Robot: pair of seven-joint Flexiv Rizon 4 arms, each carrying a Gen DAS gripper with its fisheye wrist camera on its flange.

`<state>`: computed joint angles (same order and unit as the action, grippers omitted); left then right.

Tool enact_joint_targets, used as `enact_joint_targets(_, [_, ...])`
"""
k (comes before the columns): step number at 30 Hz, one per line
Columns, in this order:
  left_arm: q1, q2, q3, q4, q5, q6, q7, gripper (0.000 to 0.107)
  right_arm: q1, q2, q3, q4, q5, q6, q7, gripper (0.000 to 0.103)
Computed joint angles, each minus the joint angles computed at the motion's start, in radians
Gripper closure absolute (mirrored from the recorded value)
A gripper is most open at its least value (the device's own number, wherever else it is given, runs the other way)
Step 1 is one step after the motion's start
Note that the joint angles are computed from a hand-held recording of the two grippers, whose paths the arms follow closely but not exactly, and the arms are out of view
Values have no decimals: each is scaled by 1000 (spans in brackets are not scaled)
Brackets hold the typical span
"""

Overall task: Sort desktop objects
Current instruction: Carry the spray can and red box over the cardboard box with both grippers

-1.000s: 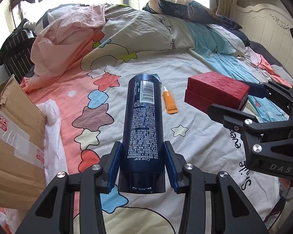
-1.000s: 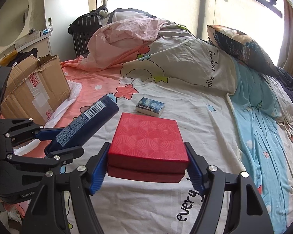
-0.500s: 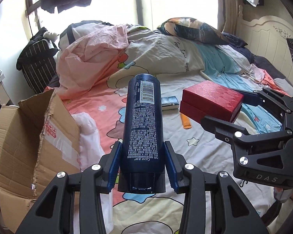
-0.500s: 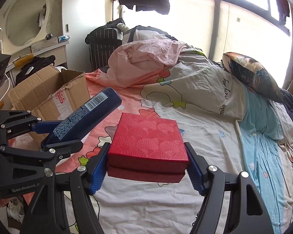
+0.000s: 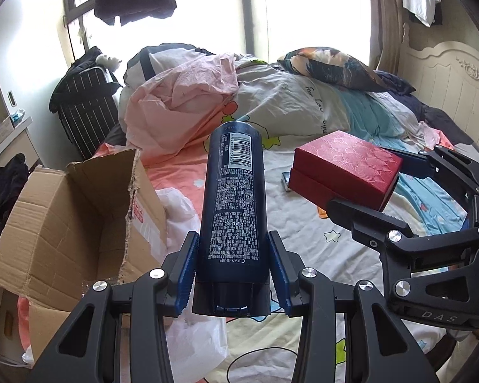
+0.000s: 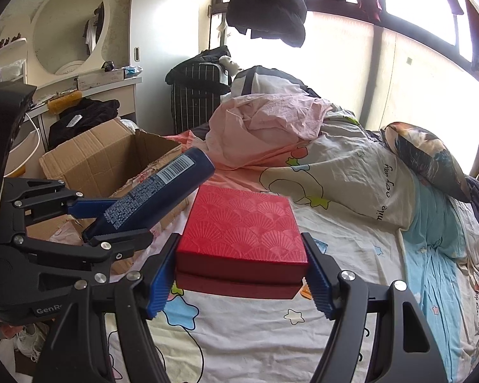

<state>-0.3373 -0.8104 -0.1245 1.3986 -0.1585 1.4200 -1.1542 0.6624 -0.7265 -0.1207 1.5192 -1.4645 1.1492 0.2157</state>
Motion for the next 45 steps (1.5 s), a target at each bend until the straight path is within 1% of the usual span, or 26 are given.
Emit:
enact_joint_targets(9, [37,48,-1,66,-3,59,-9,64,30,-28,-5,-62,54,-9,-69,35])
enact_joint_targets(13, [56,66,0,91,-7,84,-10,64,47,-40,-22,-88,56,-3,-59,35])
enact_joint_targets(18, [89,84,1,120,-14,105,-10,64,66,-82,-28,-157,120,2,-130,35])
enact_joint_targets(22, [129,92,-14,138,-31,111,-8,64,89,-128,-46,-227,187,14,-192,35])
enact_joint_targets(25, [153,95,-14,148,-44,113,-11,64,108,-172,-58,-292,255,9,-256,35])
enact_joint_targets(30, [189,93,-14,158,-57,119,-13,64,125,-259,-58,-426,393,0,-396,35])
enact_joint_targets(38, [242,73,-35,150,-77,111,0,64,141,-408,-32,-674,592,-73,-631,35])
enact_joint_targets(45, [260,38,-40,116,-95,86,8,64,149,-518,-29,-867,730,-146,-772,35])
